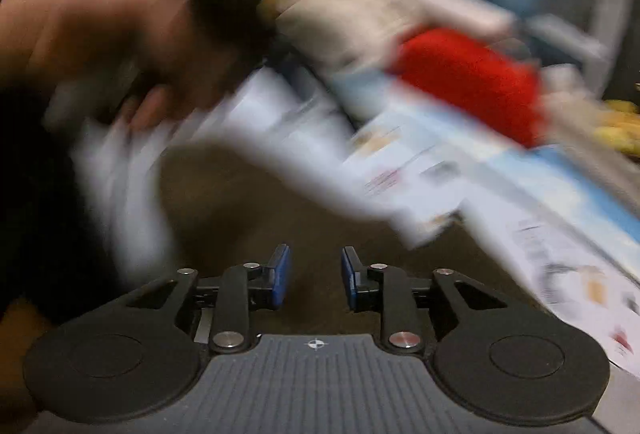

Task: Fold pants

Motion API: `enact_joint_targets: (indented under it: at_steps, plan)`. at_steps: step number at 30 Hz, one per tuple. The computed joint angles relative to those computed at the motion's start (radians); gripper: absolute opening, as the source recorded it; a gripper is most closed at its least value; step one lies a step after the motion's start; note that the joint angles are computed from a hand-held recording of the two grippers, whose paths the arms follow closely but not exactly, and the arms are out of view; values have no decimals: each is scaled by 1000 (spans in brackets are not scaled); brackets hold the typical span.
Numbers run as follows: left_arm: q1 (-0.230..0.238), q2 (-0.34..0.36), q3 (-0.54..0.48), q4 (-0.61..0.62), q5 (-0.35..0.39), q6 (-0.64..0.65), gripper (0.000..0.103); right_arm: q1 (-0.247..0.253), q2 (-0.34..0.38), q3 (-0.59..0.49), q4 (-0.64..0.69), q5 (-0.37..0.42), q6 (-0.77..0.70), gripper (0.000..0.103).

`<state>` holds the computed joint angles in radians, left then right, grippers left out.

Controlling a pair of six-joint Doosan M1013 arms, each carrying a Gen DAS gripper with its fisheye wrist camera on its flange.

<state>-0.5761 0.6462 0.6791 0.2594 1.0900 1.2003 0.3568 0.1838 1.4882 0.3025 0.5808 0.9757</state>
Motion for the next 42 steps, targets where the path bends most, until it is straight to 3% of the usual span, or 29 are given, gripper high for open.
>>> enact_joint_targets:
  at_steps: [3, 7, 11, 14, 17, 19, 20, 21, 25, 27, 29, 31, 32, 34, 38, 40, 42]
  plan:
    - [11, -22, 35, 4, -13, -14, 84, 6, 27, -43, -124, 91, 77, 47]
    - [19, -31, 52, 22, -4, -27, 84, 10, 61, -69, -315, 106, 222, 51]
    - [18, -31, 54, 30, 9, -28, 84, -14, 105, -85, -265, 140, 250, 55]
    - [15, -27, 48, 34, 19, -24, 84, -26, 145, -125, -153, 216, 202, 56]
    - [13, -14, 31, 37, 31, -19, 84, -3, 144, -100, -214, 192, 135, 60]
    - [10, -4, 16, 38, 40, -16, 84, 1, 146, -94, -271, 181, 142, 54]
    - [9, 1, 7, 37, 46, -14, 84, -4, 144, -96, -265, 178, 149, 30]
    - [7, 7, -2, 36, 51, -11, 84, -11, 133, -95, -260, 154, 167, 21]
    - [-2, 25, -29, 35, 57, 8, 84, -36, 31, -10, -312, -91, 320, 20]
    - [-6, 36, -47, 36, 61, 20, 84, -43, 5, 22, -173, -97, 160, 22]
    - [-9, 53, -74, 40, 77, 23, 84, -42, 9, 34, -63, 22, -40, 28]
    - [-11, 68, -100, 37, 99, 19, 84, -38, 20, 38, -58, 129, -88, 29]
    - [-13, 76, -113, 34, 110, 17, 84, -36, 17, 45, -60, 147, -99, 31]
    - [-16, 88, -133, 25, 120, 25, 84, -55, -17, 83, 20, 87, -147, 32]
    - [-27, 107, -161, 19, 131, 65, 84, -143, -60, 110, 184, 24, 0, 45]
    - [-31, 119, -179, 11, 142, 77, 84, -165, -67, 120, 89, 1, 181, 45]
    - [-34, 131, -199, 3, 156, 87, 84, -168, -51, 110, -121, 53, 407, 44]
